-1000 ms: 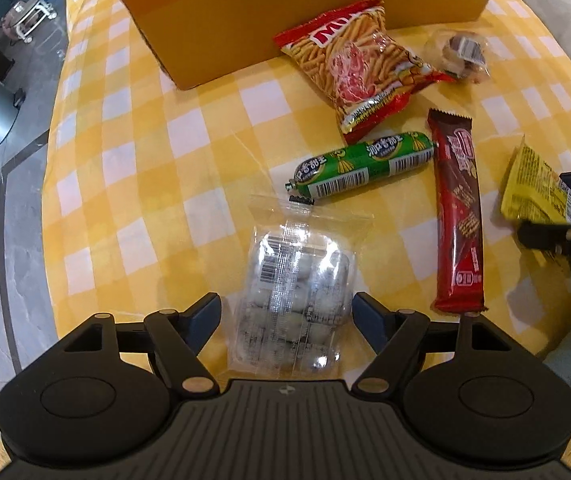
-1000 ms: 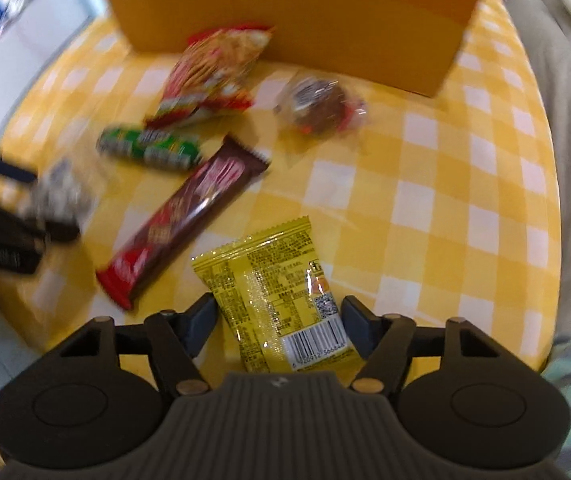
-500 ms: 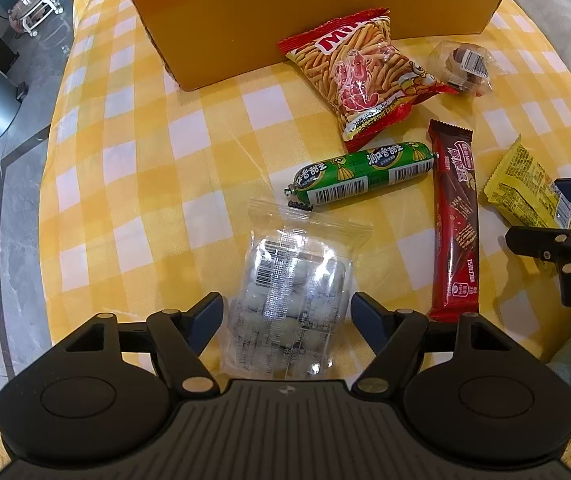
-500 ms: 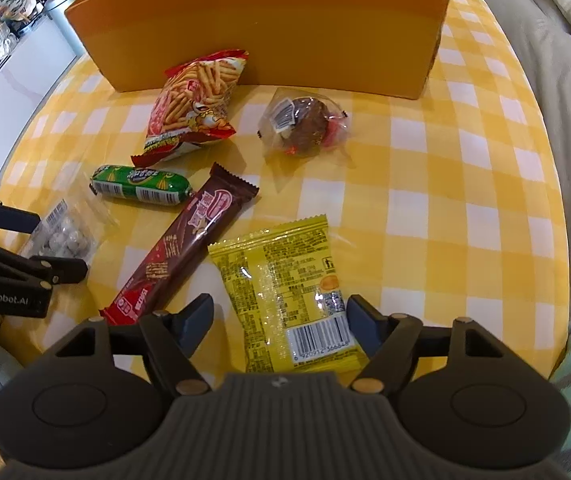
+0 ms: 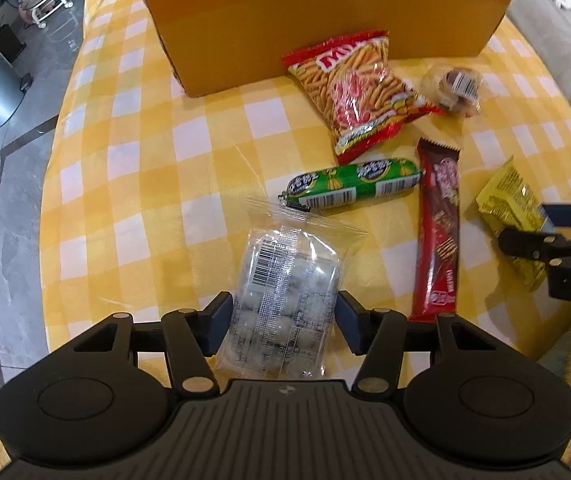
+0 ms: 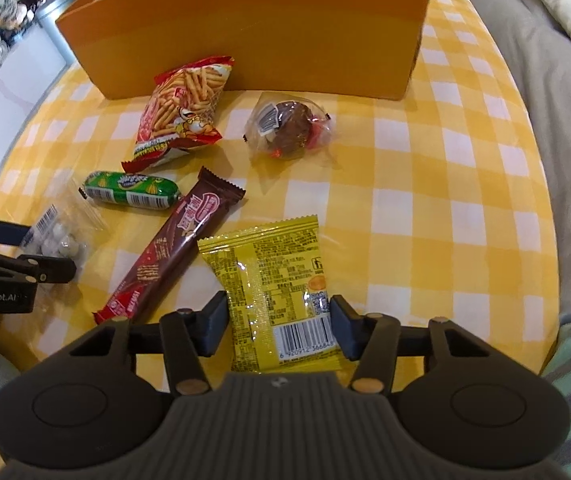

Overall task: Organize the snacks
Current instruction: 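Grasp the yellow pack with the right tool while the left tool grasps the clear candy tray, then lift both held snacks and carry them over the orange box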

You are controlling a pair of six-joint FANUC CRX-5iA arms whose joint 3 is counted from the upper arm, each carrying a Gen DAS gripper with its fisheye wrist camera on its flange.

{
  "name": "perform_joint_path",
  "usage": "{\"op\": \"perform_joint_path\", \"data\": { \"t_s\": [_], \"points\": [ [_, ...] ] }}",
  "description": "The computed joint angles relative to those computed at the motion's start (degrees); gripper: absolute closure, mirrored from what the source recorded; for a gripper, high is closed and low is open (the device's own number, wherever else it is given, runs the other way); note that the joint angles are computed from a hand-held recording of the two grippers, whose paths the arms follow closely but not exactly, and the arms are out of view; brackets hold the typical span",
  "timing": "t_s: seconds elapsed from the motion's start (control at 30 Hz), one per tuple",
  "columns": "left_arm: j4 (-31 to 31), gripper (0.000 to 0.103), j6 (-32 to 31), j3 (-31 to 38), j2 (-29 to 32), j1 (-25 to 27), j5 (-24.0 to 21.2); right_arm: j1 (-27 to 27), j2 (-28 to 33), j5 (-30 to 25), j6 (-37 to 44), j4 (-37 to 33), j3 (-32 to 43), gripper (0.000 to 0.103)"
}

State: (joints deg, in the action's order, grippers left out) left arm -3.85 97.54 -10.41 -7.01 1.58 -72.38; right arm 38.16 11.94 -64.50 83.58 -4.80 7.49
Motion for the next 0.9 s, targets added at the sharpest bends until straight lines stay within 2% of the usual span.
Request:
{"op": "perform_joint_path", "data": {
  "t_s": [0.4, 0.67, 0.9],
  "points": [
    [1.72, 0.039, 3.33, 1.13, -2.90, -0.57, 2.67, -1.49, -4.38, 3.74, -3.24, -2.90, -2.01, 0.051],
    [1.10, 0.039, 4.29, 5.18, -3.39, -2.61, 4.40, -2.49, -8.17, 8.37, -5.83, -3.24, -3.31, 0.051],
    [0.32, 0.039, 2.82, 10.16, -2.22, -2.71, 5.80, -3.98, -8.53, 11.04, -4.36, -5.92, 0.02, 0.051]
  ]
}}
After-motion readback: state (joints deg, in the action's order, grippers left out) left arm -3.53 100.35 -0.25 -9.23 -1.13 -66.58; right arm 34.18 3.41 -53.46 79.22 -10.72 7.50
